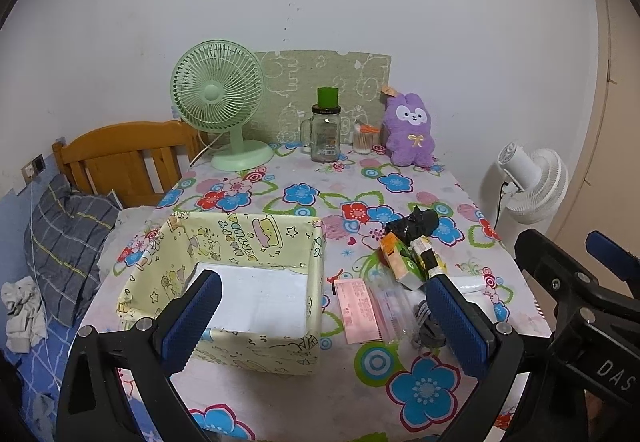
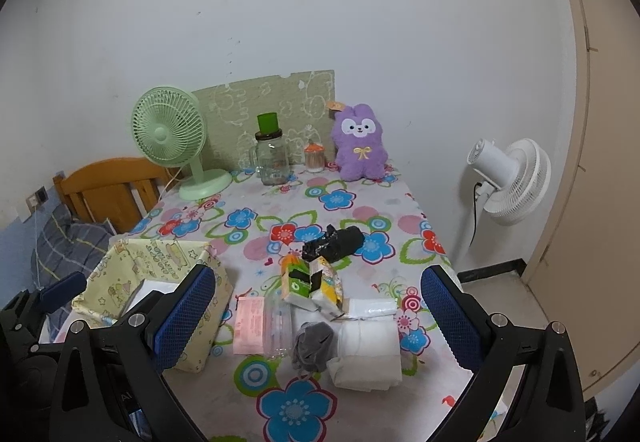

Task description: Organize soft objects

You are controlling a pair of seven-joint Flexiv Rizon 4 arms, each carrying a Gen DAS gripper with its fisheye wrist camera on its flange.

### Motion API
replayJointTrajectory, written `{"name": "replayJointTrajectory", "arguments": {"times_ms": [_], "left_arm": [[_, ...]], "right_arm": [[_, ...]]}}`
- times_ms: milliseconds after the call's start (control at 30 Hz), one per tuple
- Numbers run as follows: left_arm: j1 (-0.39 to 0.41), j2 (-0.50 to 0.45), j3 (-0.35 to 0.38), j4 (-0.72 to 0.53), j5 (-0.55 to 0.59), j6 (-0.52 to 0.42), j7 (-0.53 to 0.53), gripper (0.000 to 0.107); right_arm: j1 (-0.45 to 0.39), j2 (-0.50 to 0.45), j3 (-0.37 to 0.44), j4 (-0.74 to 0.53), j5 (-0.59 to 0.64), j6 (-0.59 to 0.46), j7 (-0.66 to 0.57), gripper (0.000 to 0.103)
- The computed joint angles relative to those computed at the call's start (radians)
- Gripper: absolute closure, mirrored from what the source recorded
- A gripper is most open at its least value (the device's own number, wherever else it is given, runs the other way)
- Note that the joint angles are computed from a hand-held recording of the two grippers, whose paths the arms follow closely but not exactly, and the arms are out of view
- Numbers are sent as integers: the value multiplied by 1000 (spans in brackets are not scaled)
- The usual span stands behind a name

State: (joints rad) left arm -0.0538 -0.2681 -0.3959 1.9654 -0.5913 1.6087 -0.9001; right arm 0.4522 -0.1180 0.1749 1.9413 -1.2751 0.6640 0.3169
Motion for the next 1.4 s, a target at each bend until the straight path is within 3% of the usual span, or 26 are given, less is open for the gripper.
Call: {"name": "replayJointTrajectory", "arguments": {"times_ms": [367,800,1400], "left_arm": [[62,20,-94,27,-77,12,74,4],[71,28,-117,48,-74,45,81,5],[-72,-23,46,-22,69,-17,-53,12]], "right_arm": [[-6,15,4,15,-21,11,16,0],[-7,23,11,24,-30,9,7,0],[-42,25,-4,50,-45,63,-16,0]]}}
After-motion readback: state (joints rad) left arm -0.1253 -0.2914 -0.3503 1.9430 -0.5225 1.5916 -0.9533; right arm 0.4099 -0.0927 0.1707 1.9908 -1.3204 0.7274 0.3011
